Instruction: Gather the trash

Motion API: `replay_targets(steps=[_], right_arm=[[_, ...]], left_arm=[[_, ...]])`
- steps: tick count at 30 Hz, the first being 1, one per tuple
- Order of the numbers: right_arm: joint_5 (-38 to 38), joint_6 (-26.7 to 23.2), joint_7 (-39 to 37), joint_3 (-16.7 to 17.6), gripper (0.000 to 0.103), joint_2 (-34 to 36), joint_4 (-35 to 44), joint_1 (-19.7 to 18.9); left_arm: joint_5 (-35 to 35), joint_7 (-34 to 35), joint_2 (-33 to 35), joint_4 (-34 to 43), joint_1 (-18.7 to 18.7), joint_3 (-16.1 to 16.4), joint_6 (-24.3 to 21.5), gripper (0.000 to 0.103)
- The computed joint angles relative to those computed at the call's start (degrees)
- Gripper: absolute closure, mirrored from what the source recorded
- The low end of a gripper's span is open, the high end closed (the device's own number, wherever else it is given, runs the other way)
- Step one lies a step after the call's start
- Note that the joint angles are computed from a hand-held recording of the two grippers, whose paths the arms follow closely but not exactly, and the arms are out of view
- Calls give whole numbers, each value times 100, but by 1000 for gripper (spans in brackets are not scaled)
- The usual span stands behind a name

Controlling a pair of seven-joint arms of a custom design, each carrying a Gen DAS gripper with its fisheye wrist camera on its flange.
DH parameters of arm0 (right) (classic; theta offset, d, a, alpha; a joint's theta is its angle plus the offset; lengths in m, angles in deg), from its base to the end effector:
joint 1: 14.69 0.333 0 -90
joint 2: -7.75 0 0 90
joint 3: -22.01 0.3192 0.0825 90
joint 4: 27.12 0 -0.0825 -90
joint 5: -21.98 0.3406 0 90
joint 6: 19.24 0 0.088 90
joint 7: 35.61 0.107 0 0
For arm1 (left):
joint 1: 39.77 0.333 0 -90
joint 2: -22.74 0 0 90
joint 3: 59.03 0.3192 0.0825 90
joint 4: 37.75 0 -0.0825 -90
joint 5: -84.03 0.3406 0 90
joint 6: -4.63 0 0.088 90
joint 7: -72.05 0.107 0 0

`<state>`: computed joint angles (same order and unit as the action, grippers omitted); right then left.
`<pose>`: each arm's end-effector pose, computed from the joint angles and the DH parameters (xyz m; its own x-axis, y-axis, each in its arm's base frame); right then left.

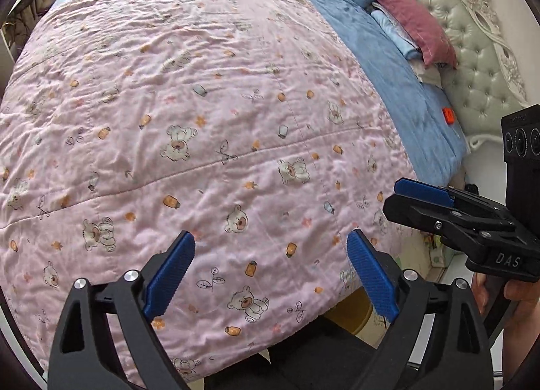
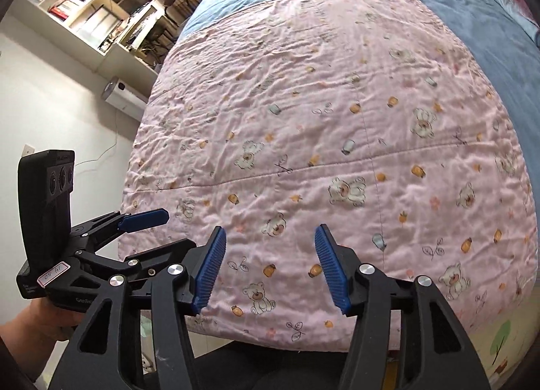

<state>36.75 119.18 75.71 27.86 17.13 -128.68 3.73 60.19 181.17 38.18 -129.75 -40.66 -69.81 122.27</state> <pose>0.5558 0.2474 0.5362 -0.0303 -0.9181 -0.3953 -0.9349 0.1659 -0.3136 0.6058 -0.1340 0.5137 -0.3794 -0.8509 0.3635 -0.9173 0.2945 -0.2681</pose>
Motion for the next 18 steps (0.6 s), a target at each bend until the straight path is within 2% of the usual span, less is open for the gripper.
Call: replay_targets(steps=[1, 3, 6, 14, 18], right_arm=[[-77, -48, -26, -2, 41, 35, 125, 12], [-224, -95, -111, -10, 30, 55, 290, 27], [-417, -210, -159, -33, 18, 64, 495, 43], [-306, -371, -639, -32, 15, 121, 750, -47], [-176, -358, -693, -31, 16, 121, 773, -75]], left_arm=[[38, -94, -59, -41, -16, 27, 148, 9], [-53, -189, -170, -119, 6, 42, 388, 6], [-18, -279, -267, -86, 8, 61, 494, 4], [200, -751, -596, -268, -41, 150, 767, 4], [175, -761, -722, -368, -28, 163, 940, 4]])
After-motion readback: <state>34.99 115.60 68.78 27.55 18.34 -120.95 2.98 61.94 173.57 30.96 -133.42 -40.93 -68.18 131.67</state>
